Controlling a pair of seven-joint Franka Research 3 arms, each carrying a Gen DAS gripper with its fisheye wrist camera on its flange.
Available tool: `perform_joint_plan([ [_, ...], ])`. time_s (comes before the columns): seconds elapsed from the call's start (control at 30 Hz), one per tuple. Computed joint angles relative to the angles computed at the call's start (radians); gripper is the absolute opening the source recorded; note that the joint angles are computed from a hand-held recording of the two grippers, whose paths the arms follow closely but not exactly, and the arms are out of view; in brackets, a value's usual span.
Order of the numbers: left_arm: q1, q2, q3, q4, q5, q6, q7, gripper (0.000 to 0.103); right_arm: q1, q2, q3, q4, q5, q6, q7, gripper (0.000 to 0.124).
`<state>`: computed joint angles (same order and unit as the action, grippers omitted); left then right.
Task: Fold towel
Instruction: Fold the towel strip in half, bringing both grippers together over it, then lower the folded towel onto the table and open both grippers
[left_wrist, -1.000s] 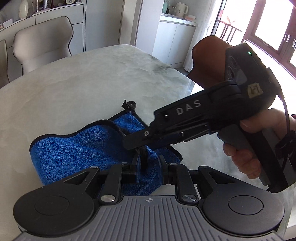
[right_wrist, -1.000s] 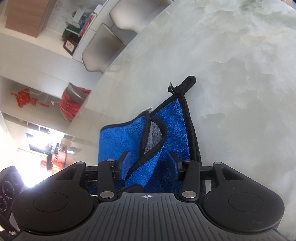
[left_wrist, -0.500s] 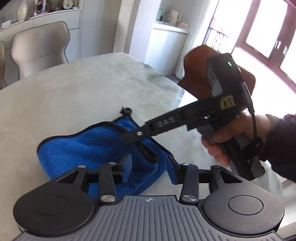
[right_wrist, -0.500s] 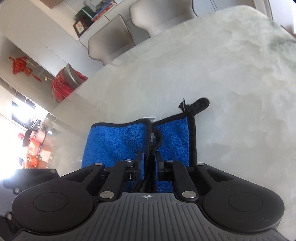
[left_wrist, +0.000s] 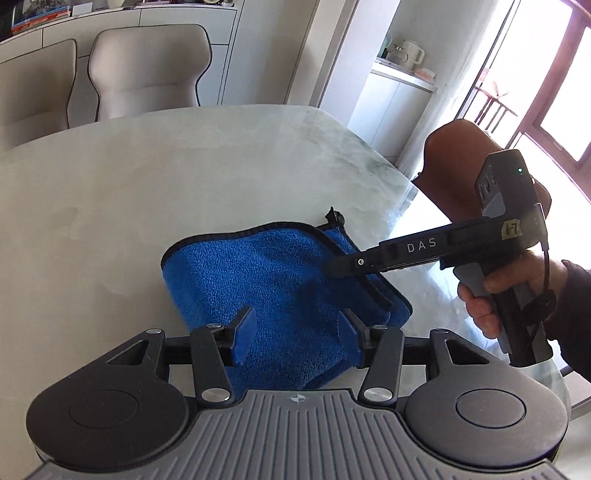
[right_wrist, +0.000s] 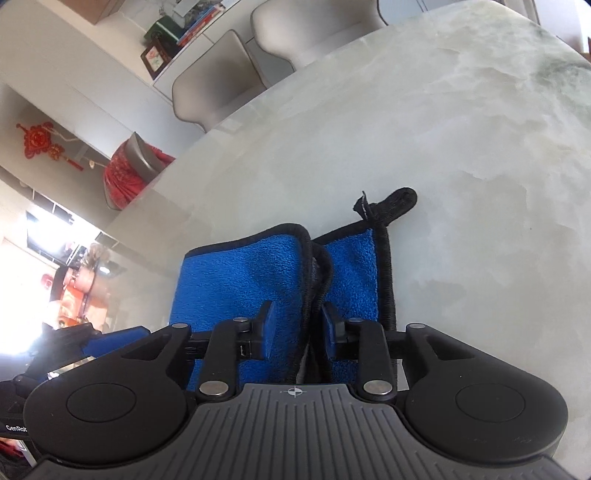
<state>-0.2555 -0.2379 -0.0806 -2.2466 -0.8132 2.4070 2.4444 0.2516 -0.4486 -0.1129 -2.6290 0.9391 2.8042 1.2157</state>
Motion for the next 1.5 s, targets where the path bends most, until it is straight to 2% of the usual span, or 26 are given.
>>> perform_joint_plan([
  [0.07, 0.002, -0.003, -0.001, -0.007, 0.003, -0.001, -0.009, 0.052, 0.006, 0.0, 0.02, -0.007, -0.021, 0.046, -0.025, 0.011],
  [0.1, 0.003, -0.005, -0.001, -0.01, 0.005, -0.001, -0.013, 0.052, 0.022, -0.011, 0.01, -0.013, -0.006, 0.058, -0.044, 0.009],
  [0.2, 0.001, -0.01, 0.002, -0.016, 0.003, 0.002, -0.009, 0.052, 0.065, -0.059, -0.023, -0.036, 0.049, 0.096, -0.104, 0.009],
  [0.33, -0.001, 0.001, 0.002, -0.012, -0.001, 0.008, 0.001, 0.052, 0.014, -0.13, 0.001, -0.085, -0.009, 0.117, -0.035, 0.009],
  [0.43, -0.004, 0.01, 0.001, -0.008, -0.013, 0.005, 0.02, 0.052, -0.008, -0.152, -0.012, -0.11, -0.041, 0.111, 0.026, 0.009],
  [0.73, 0.002, 0.046, -0.028, -0.005, 0.031, 0.005, 0.018, 0.052, 0.018, -0.098, -0.051, -0.118, -0.062, 0.114, 0.072, 0.009],
  [0.93, 0.008, 0.061, -0.034, -0.006, 0.07, 0.006, 0.012, 0.052, 0.048, -0.088, -0.076, -0.111, -0.039, 0.127, 0.014, 0.009],
  [1.1, 0.005, 0.048, -0.031, -0.001, 0.075, 0.0, 0.026, 0.052, 0.014, -0.098, -0.056, -0.119, -0.052, 0.11, 0.038, 0.013],
  [1.23, -0.002, 0.047, -0.028, 0.015, 0.036, 0.026, 0.05, 0.055, -0.056, -0.15, 0.022, -0.151, -0.136, 0.177, 0.118, 0.014],
  [1.3, -0.006, 0.049, -0.03, 0.017, 0.022, 0.026, 0.05, 0.056, -0.022, -0.165, 0.001, -0.153, -0.154, 0.198, 0.117, 0.014],
  [1.37, -0.011, 0.048, -0.033, 0.012, 0.013, 0.011, 0.05, 0.056, 0.063, -0.179, -0.058, -0.147, -0.15, 0.203, 0.065, 0.014],
  [1.43, -0.013, 0.042, -0.034, -0.001, 0.013, -0.014, 0.053, 0.056, 0.108, -0.181, -0.091, -0.137, -0.149, 0.165, 0.034, 0.014],
  [1.5, -0.01, 0.035, -0.034, -0.014, 0.03, -0.036, 0.044, 0.056, 0.083, -0.171, -0.068, -0.131, -0.164, 0.108, 0.058, 0.014],
])
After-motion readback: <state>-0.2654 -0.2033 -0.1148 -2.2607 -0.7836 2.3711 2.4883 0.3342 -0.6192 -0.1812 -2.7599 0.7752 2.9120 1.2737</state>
